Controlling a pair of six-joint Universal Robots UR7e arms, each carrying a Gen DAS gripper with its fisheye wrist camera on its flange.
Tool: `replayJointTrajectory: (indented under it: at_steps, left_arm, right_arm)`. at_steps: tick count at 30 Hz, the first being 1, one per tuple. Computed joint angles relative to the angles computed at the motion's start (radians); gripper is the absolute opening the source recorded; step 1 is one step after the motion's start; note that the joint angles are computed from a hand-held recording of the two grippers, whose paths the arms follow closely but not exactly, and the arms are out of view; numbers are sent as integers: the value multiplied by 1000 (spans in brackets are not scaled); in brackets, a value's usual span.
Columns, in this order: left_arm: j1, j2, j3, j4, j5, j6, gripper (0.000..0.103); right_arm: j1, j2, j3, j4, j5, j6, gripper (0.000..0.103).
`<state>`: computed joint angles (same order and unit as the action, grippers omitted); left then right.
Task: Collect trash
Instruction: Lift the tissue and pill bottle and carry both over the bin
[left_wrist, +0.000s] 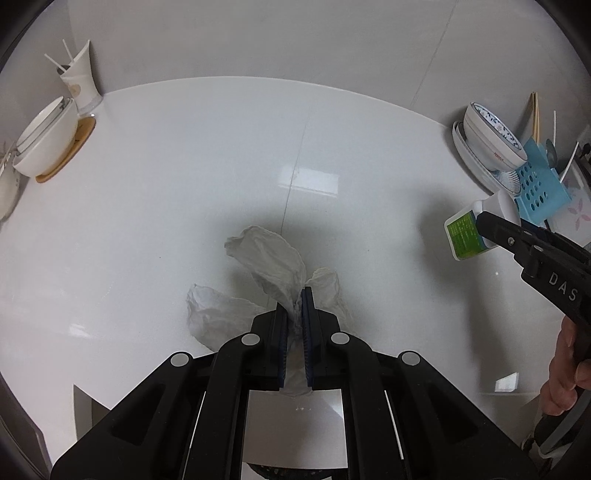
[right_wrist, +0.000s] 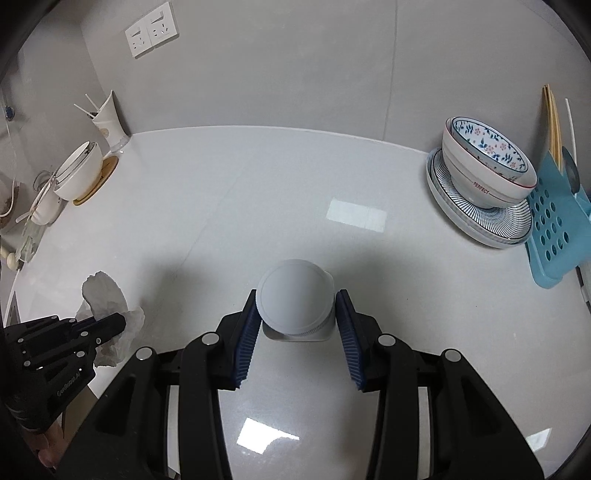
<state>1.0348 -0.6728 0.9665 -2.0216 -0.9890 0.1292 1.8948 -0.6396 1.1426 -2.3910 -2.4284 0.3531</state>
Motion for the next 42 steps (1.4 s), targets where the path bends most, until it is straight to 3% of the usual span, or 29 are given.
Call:
replayJointTrajectory:
  at_steps: [26,42]
  left_arm:
    - [9,-304,375,-103,-47,55,6]
    - [23,-503,605,-120,-76,49,6]
  right_arm:
    - [156,-27,162,11,-60,208,39]
    - [244,-33,255,30,-26,299,39]
